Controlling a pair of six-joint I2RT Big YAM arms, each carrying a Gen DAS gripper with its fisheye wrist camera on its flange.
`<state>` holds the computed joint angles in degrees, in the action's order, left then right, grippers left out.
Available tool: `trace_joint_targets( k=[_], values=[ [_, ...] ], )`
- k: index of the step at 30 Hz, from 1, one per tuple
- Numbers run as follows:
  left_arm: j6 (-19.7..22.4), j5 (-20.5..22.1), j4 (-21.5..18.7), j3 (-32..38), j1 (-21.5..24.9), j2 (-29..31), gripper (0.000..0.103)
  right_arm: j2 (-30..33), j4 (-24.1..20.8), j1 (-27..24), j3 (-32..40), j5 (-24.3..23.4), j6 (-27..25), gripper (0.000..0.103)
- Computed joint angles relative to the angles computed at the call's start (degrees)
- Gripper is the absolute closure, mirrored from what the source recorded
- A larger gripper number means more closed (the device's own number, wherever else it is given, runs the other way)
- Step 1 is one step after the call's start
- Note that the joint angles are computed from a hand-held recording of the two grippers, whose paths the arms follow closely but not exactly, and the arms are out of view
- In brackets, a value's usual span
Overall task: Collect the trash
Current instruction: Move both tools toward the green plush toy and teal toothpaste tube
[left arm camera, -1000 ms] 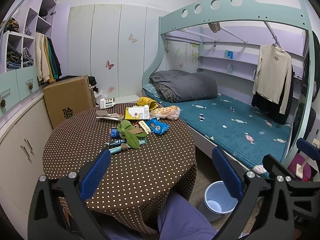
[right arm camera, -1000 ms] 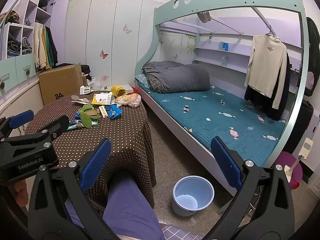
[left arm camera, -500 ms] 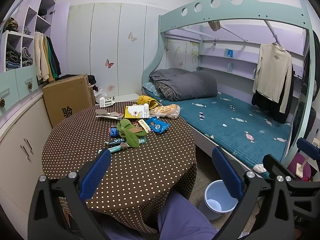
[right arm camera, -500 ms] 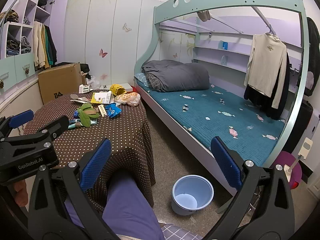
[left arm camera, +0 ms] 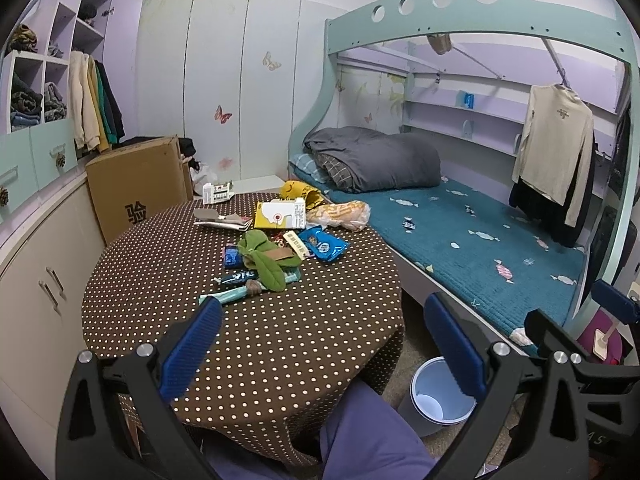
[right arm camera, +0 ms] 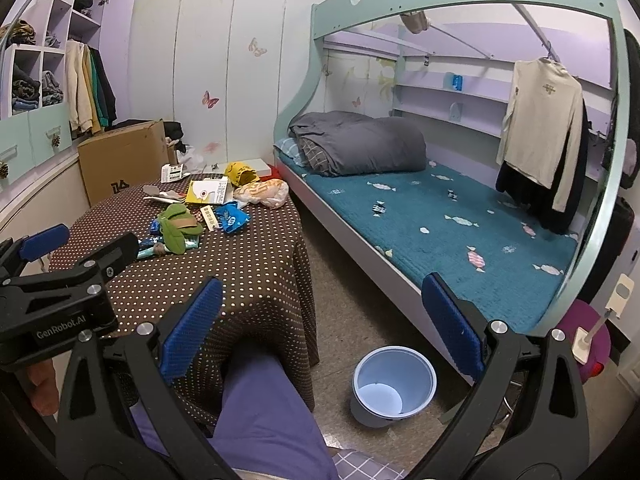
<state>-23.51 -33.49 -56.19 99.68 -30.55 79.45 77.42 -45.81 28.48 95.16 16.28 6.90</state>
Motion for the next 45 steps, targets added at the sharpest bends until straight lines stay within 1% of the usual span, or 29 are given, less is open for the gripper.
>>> trace_joint_targets(
  k=[4,7,10,13,17,19,27,30,32,37,39,41,43,45],
  values=[
    [-0.73,1.07,-1.27,1.11,1.87,0.71,0.004,2.72,-1.34,0.29,3.13,-1.29,0.4,0.005],
    [-1.45,2.75,-2.06,1.71,3.91,1.17,0.004,5.13,-2.53,0.7,5.83,-2.32,0.6,0.005],
    [-2.44,3.76,-3.4,2.37,5.84,1.83,0.004,8.12,-4.91,1.29,9.35,-3.04,0.72,0.005],
    [-3.26,5.3,-4.37,2.74,8.01,2.28,0.004,10.94,-7.06,1.74,12.99,-5.02,0.84,0.005],
    [-3.72,6.33,-5.52,3.37,10.28,3.0,0.004,14.63,-9.02,2.54,17.57,-6.2,0.49,0.005],
    [-4.11,7.53,-6.19,3.85,11.8,3.6,0.004,16.47,-10.07,2.82,19.8,-6.91,0.37,0.005],
    [-4.94,12.15,-9.17,5.71,16.81,6.43,0.005,25.7,-17.01,3.25,31.23,-9.93,0.18,0.005],
    [-4.34,14.05,-10.2,6.67,18.23,7.93,0.011,29.84,-20.41,3.27,36.56,-10.68,-0.01,0.005],
    [-3.43,16.43,-11.15,7.47,19.08,9.14,0.022,32.22,-22.57,3.24,39.63,-11.16,-0.09,0.005],
    [1.46,21.16,-13.98,11.08,20.97,13.94,0.028,37.93,-27.85,2.73,47.39,-12.3,0.24,0.005],
    [3.08,22.28,-15.02,12.78,21.49,15.83,0.032,38.97,-28.91,2.5,48.56,-12.55,0.6,0.005],
    [4.07,22.24,-15.82,14.18,21.58,17.3,0.037,40.5,-30.58,2.2,50.68,-12.77,1.09,0.005],
    [5.57,22.61,-16.42,15.76,21.77,18.93,0.039,41.51,-31.69,1.89,52.02,-12.92,1.43,0.005],
    [6.73,23.51,-17.67,17.4,21.97,20.57,0.049,42.37,-32.82,1.61,53.13,-13.11,1.97,0.005]
  ],
)
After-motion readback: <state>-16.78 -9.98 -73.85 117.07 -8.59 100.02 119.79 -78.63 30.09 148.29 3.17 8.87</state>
